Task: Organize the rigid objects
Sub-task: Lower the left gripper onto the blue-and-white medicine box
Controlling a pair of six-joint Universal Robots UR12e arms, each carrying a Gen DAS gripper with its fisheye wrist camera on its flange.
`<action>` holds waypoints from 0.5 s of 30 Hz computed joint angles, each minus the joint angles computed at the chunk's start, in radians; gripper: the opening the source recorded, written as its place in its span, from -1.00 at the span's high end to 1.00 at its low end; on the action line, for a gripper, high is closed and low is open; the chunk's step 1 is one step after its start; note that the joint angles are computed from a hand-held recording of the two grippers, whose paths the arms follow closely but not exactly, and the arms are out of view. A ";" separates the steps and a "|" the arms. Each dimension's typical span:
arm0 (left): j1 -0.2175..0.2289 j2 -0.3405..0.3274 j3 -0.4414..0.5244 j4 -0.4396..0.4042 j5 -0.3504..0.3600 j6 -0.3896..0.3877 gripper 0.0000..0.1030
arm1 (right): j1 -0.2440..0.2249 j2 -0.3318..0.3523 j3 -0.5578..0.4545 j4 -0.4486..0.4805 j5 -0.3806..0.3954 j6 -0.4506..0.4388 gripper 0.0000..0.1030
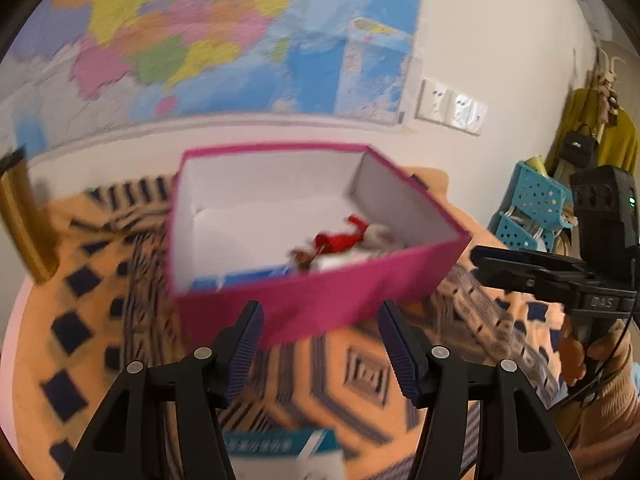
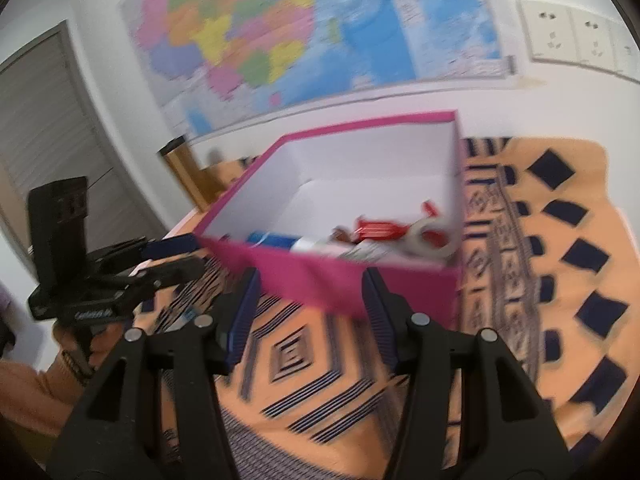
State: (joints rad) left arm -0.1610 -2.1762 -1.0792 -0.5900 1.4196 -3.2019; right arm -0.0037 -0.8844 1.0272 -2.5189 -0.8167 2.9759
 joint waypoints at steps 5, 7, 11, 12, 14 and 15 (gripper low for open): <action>0.018 0.039 -0.078 -0.060 0.023 -0.045 -0.18 | 0.016 -0.017 0.037 0.110 0.050 -0.090 -0.06; 0.022 0.052 -0.106 -0.070 0.027 -0.064 -0.18 | 0.025 -0.014 0.036 0.173 0.063 -0.126 -0.06; 0.033 0.076 -0.159 -0.070 0.025 -0.103 -0.17 | 0.046 -0.008 0.029 0.286 0.073 -0.201 -0.06; 0.036 0.080 -0.168 -0.073 0.021 -0.114 -0.17 | 0.051 -0.004 0.024 0.318 0.077 -0.221 -0.06; 0.041 0.087 -0.183 -0.082 0.019 -0.135 -0.17 | 0.062 0.004 0.012 0.386 0.088 -0.258 -0.06; 0.043 0.091 -0.190 -0.085 0.018 -0.142 -0.17 | 0.066 0.009 0.003 0.418 0.094 -0.274 -0.06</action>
State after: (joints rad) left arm -0.1176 -2.0854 -1.2693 -0.6746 1.4373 -3.3434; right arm 0.0624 -0.8752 1.0302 -2.1013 -0.7228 2.7016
